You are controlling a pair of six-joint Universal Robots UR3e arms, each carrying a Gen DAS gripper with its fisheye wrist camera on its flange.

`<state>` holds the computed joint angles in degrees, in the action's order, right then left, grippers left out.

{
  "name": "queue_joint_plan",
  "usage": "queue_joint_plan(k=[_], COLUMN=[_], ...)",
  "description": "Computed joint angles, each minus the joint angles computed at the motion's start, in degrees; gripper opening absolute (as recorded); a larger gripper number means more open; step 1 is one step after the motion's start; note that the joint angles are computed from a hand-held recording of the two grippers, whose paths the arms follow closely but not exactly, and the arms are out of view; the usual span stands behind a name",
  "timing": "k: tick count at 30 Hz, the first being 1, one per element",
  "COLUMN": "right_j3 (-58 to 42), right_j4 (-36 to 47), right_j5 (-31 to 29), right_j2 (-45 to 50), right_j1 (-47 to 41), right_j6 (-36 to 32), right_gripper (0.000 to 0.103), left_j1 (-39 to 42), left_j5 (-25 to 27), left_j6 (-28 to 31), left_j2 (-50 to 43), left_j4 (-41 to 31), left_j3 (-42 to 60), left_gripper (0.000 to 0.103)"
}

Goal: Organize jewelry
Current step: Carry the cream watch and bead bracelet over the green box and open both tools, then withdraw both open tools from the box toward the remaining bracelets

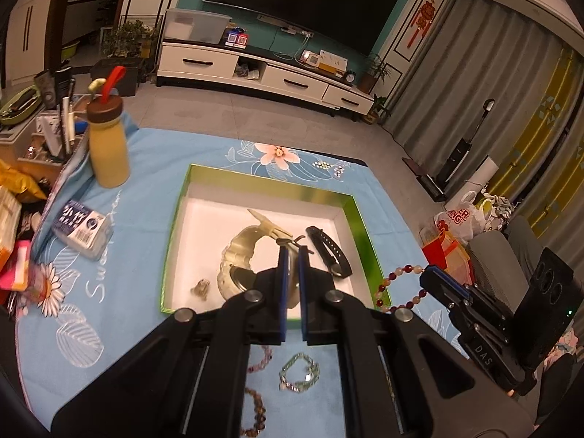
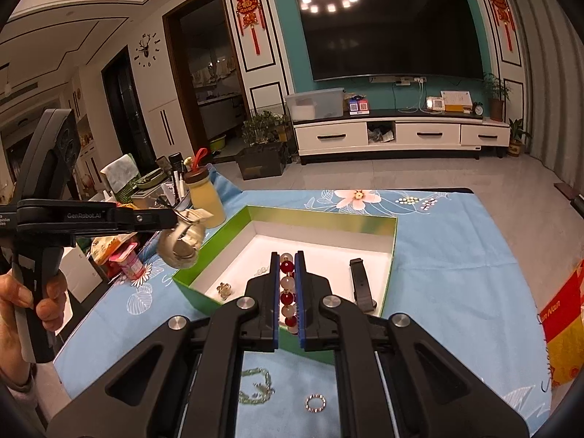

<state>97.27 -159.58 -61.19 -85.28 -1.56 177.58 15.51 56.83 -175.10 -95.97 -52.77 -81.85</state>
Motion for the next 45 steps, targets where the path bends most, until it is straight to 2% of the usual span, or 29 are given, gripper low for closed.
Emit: queue_joint_plan(k=[14,18,20,21,22,23,24,25,27,31,34,39,45], right_j3=[-18.4,-25.7,-29.2,-30.8,-32.2,-32.5,-32.1,-30.5,-27.2,-17.0,-9.7,3.2,15.8], right_j4=[6.9,10.1,12.7,13.9,15.0,15.5,15.2,14.1,12.6,8.8,6.7,4.1,7.1], right_j5=[0.6,-1.3,-2.0,-2.1,-2.6,-2.9,-2.7,-2.2,-1.3,0.7,1.7,4.3,8.4], right_j2=[16.6,22.2,24.8,25.8,26.8,27.2,27.2,26.5,24.9,18.7,13.8,3.7,-8.7], right_j1=[1.1,2.4,3.0,3.1,3.3,3.2,3.0,2.5,1.4,-1.6,-3.9,-8.4,-14.1], right_j6=[2.0,2.2,2.1,2.0,2.3,2.7,3.0,3.5,3.7,3.9,3.5,1.9,-1.5], right_gripper=[0.007,0.007,0.007,0.011,0.022,0.029,0.039,0.040,0.040,0.040,0.040,0.040,0.040], left_j1=[-7.9,-9.4,-9.5,-9.6,-9.6,-9.4,-9.3,-9.2,-8.5,-6.2,-4.0,-0.6,4.0], left_j5=[6.9,8.8,8.0,8.4,8.7,8.3,9.0,9.9,10.0,9.2,10.0,11.4,14.1], left_j6=[-4.1,-5.5,-6.1,-6.5,-6.5,-6.3,-6.5,-6.5,-6.4,-6.3,-5.5,-3.9,-0.1], left_j2=[-19.5,-25.4,-27.4,-27.6,-27.5,-26.9,-26.0,-24.9,-22.7,-17.4,-10.8,-0.3,14.9], left_j4=[1.5,-0.6,-2.3,-2.2,-2.0,-1.8,-0.7,0.8,2.0,3.8,6.3,8.8,10.6], left_j3=[18.6,26.3,28.9,28.9,28.4,27.2,25.4,23.2,19.9,12.5,3.4,-9.7,-27.5], left_gripper=[0.004,0.004,0.004,0.007,0.018,0.028,0.048,0.060,0.064,0.081,0.086,0.088,0.090])
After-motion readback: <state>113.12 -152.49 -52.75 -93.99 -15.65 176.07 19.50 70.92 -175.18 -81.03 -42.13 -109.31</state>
